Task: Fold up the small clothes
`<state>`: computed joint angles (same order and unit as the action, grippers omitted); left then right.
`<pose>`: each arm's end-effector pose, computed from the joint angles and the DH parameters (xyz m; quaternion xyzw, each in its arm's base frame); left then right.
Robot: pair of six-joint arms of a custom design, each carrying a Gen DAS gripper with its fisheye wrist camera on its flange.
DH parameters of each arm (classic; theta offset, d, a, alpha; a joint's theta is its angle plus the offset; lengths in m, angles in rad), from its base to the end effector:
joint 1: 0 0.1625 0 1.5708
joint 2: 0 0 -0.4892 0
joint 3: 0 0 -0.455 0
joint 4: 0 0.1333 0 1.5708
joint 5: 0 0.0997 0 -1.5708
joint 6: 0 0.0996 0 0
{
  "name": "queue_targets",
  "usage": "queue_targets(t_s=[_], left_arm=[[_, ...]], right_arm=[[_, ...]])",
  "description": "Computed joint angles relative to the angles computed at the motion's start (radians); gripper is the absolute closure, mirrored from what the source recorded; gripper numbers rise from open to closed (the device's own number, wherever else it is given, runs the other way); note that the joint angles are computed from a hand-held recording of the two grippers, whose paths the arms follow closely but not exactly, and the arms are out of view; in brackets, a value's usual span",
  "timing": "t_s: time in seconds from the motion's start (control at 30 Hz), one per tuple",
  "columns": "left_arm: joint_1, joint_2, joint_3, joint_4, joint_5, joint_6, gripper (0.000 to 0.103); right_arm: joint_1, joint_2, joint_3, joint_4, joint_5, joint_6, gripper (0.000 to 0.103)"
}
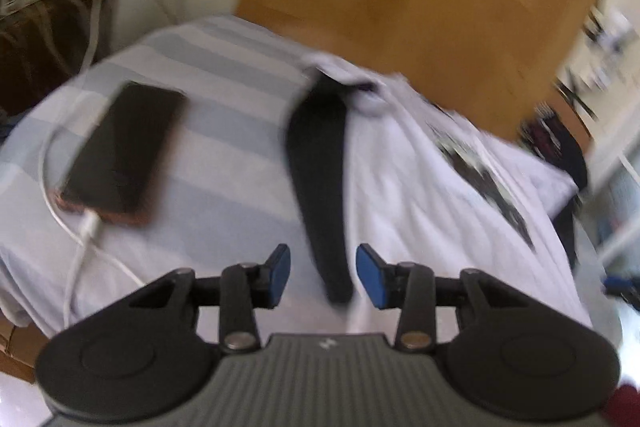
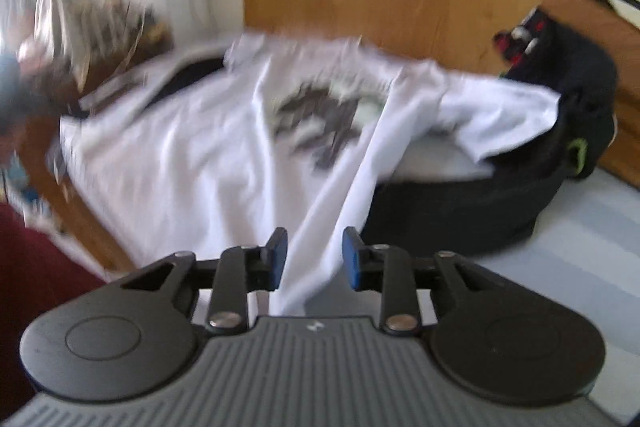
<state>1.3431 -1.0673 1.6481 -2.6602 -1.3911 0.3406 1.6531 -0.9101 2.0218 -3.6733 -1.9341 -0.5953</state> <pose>-0.0224 -0.7659 0.3043 0.2486 0.9316 -0.2453 0.1008 0.1497 -0.6241 0.1732 0.2066 -0.8447 0.4119 0.2724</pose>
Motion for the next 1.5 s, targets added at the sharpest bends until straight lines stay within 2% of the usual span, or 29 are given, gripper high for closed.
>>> queue_targets(t_s=[0.07, 0.17, 0.3, 0.37, 0.4, 0.43, 0.5, 0.53, 0.57, 0.67, 0.77, 0.8, 0.87, 0.93, 0.97, 1.03, 1.1, 1.17, 1.23, 1.33, 1.4, 1.5], left_arm=[[-0.004, 0.054, -0.056, -0.012, 0.04, -0.017, 0.052], [-0.009, 0.134, -0.147, 0.019, 0.068, 0.007, 0.05], [-0.033, 0.259, -0.262, -0.032, 0.151, 0.083, 0.04], [-0.037, 0.317, -0.335, -0.027, 0.173, 0.097, 0.024], [-0.038, 0.346, -0.374, -0.014, 0.176, 0.094, 0.024], [-0.038, 0.37, -0.409, 0.003, 0.17, 0.092, 0.025], [-0.039, 0.409, -0.463, 0.031, 0.17, 0.097, 0.049], [-0.041, 0.426, -0.481, 0.019, 0.183, 0.118, 0.081], [-0.047, 0.446, -0.507, 0.023, 0.219, 0.138, 0.099], [-0.037, 0.479, -0.628, 0.147, 0.201, 0.04, 0.099], [-0.04, 0.512, -0.727, 0.062, 0.29, -0.01, 0.099], [-0.039, 0.528, -0.777, 0.072, 0.306, -0.047, 0.099], [-0.036, 0.566, -0.899, 0.183, 0.312, -0.178, 0.099], [-0.036, 0.605, -1.016, 0.349, 0.297, -0.308, 0.098], [-0.038, 0.616, -1.047, 0.396, 0.282, -0.333, 0.098], [-0.052, 0.609, -1.022, 0.396, 0.27, -0.296, 0.097], [-0.07, 0.589, -0.965, 0.359, 0.277, -0.236, 0.093], [-0.089, 0.57, -0.905, 0.31, 0.323, -0.183, 0.074], [-0.101, 0.561, -0.865, 0.247, 0.373, -0.123, 0.063], [-0.111, 0.543, -0.814, 0.187, 0.409, -0.062, 0.057], [-0.108, 0.51, -0.763, 0.173, 0.396, -0.059, 0.052], [-0.102, 0.434, -0.635, 0.145, 0.366, -0.038, 0.051]], right_arm=[[-0.004, 0.011, -0.02, 0.009, 0.033, 0.023, 0.065], [-0.002, 0.043, -0.062, 0.048, 0.052, 0.017, 0.065], [-0.013, 0.072, -0.1, 0.102, 0.109, 0.033, 0.065], [-0.018, 0.091, -0.128, 0.12, 0.129, 0.04, 0.065], [-0.02, 0.101, -0.142, 0.126, 0.139, 0.044, 0.065], [-0.023, 0.113, -0.159, 0.129, 0.151, 0.047, 0.065], [-0.031, 0.13, -0.187, 0.141, 0.18, 0.058, 0.065], [-0.034, 0.141, -0.206, 0.151, 0.192, 0.064, 0.065], [-0.037, 0.15, -0.222, 0.159, 0.2, 0.067, 0.065], [-0.044, 0.173, -0.271, 0.185, 0.21, 0.086, 0.065], [-0.063, 0.187, -0.303, 0.189, 0.256, 0.131, 0.065], [-0.069, 0.191, -0.313, 0.189, 0.265, 0.146, 0.065], [-0.081, 0.2, -0.331, 0.196, 0.275, 0.174, 0.065], [-0.092, 0.206, -0.345, 0.215, 0.282, 0.195, 0.065], [-0.095, 0.209, -0.352, 0.227, 0.277, 0.201, 0.065], [-0.096, 0.213, -0.359, 0.247, 0.25, 0.211, 0.066], [-0.107, 0.203, -0.347, 0.249, 0.279, 0.22, 0.066], [-0.114, 0.183, -0.339, 0.258, 0.297, 0.228, 0.066], [-0.12, 0.171, -0.336, 0.228, 0.307, 0.236, 0.066], [-0.127, 0.146, -0.318, 0.166, 0.281, 0.266, 0.064], [-0.126, 0.125, -0.291, 0.127, 0.245, 0.255, 0.064], [-0.137, 0.091, -0.232, 0.088, 0.234, 0.238, 0.064]])
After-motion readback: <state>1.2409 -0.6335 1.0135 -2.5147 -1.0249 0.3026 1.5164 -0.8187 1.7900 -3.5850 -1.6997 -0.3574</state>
